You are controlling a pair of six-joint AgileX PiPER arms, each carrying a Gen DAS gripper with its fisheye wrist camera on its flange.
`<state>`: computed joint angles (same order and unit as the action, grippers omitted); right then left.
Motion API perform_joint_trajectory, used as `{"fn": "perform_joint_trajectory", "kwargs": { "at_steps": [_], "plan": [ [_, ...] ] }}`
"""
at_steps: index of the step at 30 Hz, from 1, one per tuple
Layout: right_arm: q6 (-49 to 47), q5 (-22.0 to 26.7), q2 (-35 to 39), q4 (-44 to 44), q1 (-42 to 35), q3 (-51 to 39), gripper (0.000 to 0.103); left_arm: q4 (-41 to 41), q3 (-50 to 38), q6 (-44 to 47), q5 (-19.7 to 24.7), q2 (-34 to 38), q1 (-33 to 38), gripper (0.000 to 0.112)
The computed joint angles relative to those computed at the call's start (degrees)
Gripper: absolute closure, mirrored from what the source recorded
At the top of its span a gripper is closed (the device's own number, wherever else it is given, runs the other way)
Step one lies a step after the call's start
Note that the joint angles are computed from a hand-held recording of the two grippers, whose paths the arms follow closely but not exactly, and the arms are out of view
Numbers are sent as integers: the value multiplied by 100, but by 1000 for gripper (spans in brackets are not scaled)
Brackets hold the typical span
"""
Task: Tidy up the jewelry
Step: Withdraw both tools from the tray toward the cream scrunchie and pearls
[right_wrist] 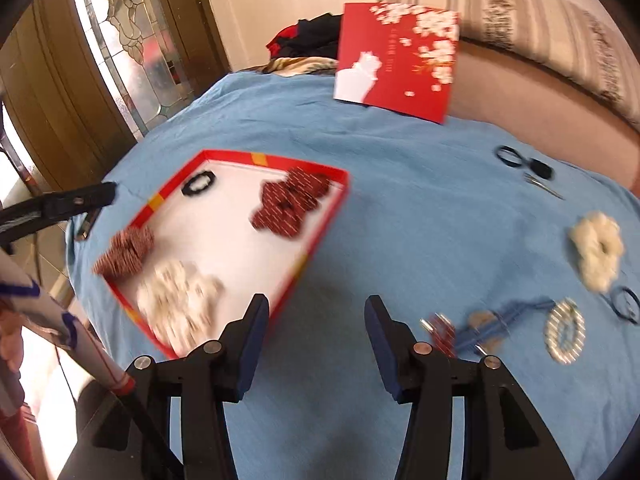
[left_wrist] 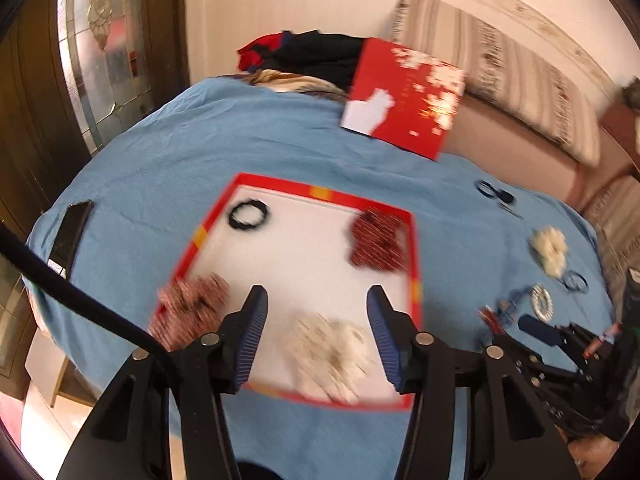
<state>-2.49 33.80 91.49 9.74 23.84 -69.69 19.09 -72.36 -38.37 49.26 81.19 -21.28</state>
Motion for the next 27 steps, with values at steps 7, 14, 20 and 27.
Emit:
{"fn": "perform_joint_trajectory", "kwargs": {
  "at_steps": [7, 14, 20, 27],
  "plan": [
    [-25, -250, -1231, -392, -594, 1437, 48, 1362, 33, -1501, 745, 194, -1885, 61],
    [-665, -287, -1988, -12, -1389, 2091, 48, 1562, -339, -1684, 1150, 455, -2626, 61],
    [-1295, -261, -2203, 557, -1929, 2316, 48, 1645, -517, -1677, 1352, 637, -2899, 61],
    [-1477, -295, -2191, 767, -2082, 2373, 47, 1502, -548, -1582, 1299, 746, -2839, 61]
  ]
}}
